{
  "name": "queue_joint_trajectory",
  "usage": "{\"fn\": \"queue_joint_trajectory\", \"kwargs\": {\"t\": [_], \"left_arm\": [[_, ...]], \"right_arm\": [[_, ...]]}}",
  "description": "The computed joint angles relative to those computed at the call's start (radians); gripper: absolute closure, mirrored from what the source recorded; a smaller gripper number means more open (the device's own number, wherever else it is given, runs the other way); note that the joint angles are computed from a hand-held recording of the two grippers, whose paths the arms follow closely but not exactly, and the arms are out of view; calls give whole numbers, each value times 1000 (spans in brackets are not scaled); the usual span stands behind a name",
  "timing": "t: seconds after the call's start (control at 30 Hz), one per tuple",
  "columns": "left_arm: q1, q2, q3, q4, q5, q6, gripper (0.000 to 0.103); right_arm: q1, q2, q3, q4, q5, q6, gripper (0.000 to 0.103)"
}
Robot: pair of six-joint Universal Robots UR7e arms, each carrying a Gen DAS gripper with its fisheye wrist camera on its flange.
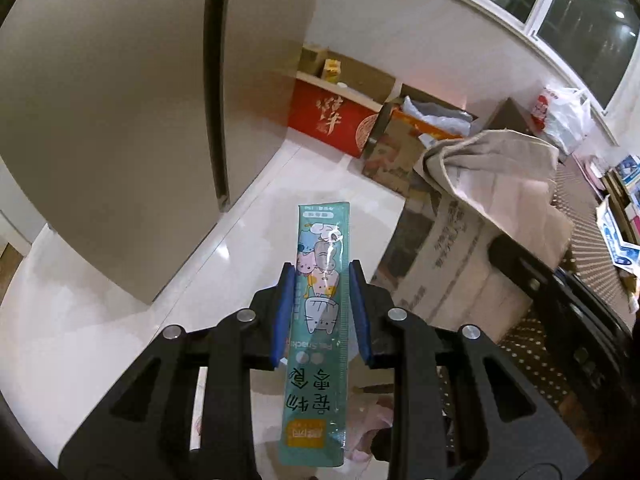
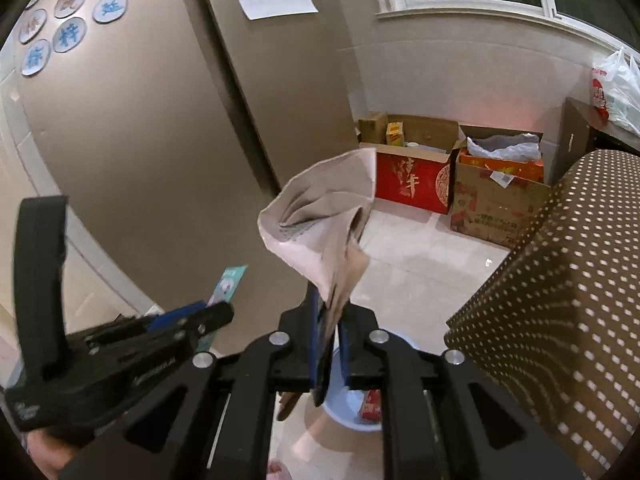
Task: Collect trash
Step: 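Carry both items over the blue bin and open both grippers to drop them, then move both tools back toward the polka-dot table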
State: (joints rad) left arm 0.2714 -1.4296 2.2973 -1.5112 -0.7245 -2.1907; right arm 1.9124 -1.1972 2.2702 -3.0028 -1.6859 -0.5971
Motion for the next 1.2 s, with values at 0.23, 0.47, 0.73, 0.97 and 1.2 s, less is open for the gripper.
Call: {"fn": "queue_joint_trajectory", "kwargs": {"t": [0.23, 0.47, 0.73, 0.97, 1.2], "left_arm": [[43, 12, 21, -86, 8, 67, 76], [75, 38, 5, -144, 37, 141, 76], [92, 71, -27, -176, 59, 201, 76], [138, 107, -90, -181, 90, 256, 47], [137, 140, -151, -109, 87, 224, 33]], "right_arm": [[-20, 47, -2, -40, -36, -2, 67], [-23, -6, 16, -49, -26, -7, 57], [-36, -90, 28, -39, 18, 3, 52], [-59, -139, 9, -13, 50, 16, 50], [-79, -183, 0, 28, 58, 18, 49]]}}
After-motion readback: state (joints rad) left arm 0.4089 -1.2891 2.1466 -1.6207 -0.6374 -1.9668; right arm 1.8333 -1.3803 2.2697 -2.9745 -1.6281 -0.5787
